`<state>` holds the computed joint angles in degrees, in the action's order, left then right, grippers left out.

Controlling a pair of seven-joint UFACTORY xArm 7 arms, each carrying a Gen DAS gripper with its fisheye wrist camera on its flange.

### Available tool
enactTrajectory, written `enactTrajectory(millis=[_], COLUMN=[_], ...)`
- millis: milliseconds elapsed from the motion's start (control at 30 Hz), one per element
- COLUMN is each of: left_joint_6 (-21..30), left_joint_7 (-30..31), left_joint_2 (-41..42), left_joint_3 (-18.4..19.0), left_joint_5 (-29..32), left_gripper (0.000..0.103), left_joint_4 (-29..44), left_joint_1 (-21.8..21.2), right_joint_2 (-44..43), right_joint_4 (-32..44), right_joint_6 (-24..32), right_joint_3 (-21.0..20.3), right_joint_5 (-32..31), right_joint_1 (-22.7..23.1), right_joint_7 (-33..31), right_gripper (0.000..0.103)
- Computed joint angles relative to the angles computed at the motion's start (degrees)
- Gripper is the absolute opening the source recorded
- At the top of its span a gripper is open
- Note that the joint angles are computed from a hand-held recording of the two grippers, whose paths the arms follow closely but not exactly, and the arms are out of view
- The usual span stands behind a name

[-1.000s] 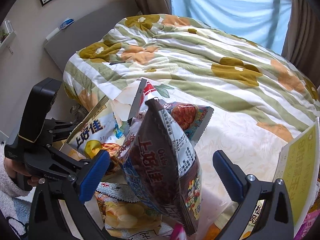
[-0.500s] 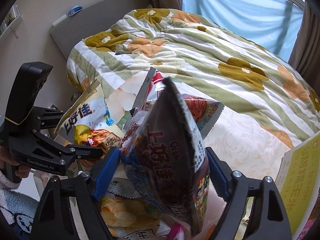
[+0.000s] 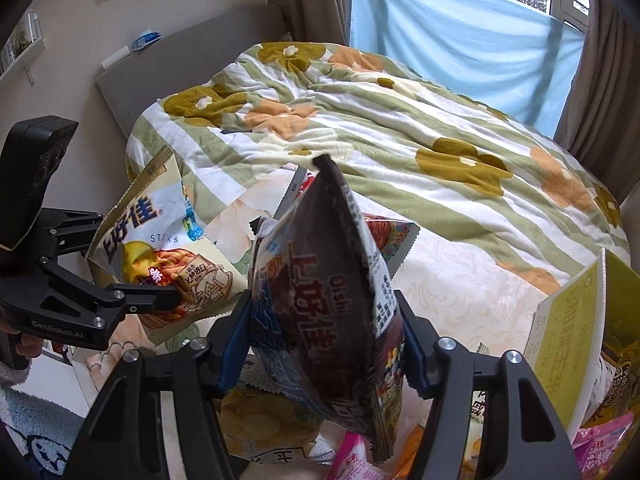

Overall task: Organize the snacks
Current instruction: 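Carry both Oishi bags over the box and open both grippers to drop them inside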

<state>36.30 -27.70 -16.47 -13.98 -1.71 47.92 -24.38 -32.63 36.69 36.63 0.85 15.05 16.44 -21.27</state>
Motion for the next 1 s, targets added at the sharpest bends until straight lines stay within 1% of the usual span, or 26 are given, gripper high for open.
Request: enactTrajectory(millis=[133,200,400,500,600,700,767,833,900,1000], left_joint_6=[0.84,1.11,0.45,0.77,0.96,0.79,0.98,2.23,2.92,6.94], left_joint_7=[-0.78,-1.14,0.60,0.59,-2.24,-6.25,-10.52,-15.43,-18.90,-22.57], left_joint_2=[-2.97,-4.37,-5.11,-3.26,-0.40,3.88,7.80,12.77,18.37,28.49], left_joint_3=[-0.44,-0.72,-0.50,-1.86,-4.53,-6.67,-8.28,-9.59,-10.11,-9.49], left_joint_5=[1.10,1.47,-0.24,0.89,4.10,7.41,11.23,15.84,19.78,25.91], left_gripper=[0.063,0.063,0.063,0.063,0.063,0.063,0.063,0.063,0.063,0.063], left_joint_4=[0.00,0.14,2.80,6.44,11.10,16.76,21.51,27.50,33.71,45.68], left_joint_1=[0.23,0.28,-0.73,-0.77,-0.68,-1.44,-2.36,-4.10,-6.77,-12.57], right_joint_2=[-3.55,-5.45,-13.29,-17.72,-21.68,-24.63,-25.92,-26.10,-25.91,-25.17], right_joint_4=[-0.60,-0.81,-1.80,-2.05,-1.91,-1.25,-0.47,0.81,2.22,4.24], right_joint_6=[-0.18,0.13,2.94,4.88,7.14,9.88,11.73,13.35,14.81,15.95], right_joint_3=[1.00,1.29,2.74,1.77,0.06,-3.06,-5.52,-8.18,-11.04,-14.80], right_joint_5=[-0.43,-0.76,-2.58,-3.03,-4.72,-6.61,-7.99,-9.00,-9.59,-10.49], right_joint_1=[-0.86,-1.28,-4.20,-5.57,-7.72,-10.06,-11.86,-13.57,-15.35,-18.18], right_joint_7=[3.11,5.24,15.25,19.64,21.65,20.94,19.19,16.82,14.20,9.71], right_gripper=[0.058,0.052,0.052,0.051,0.051,0.051,0.051,0.052,0.052,0.051])
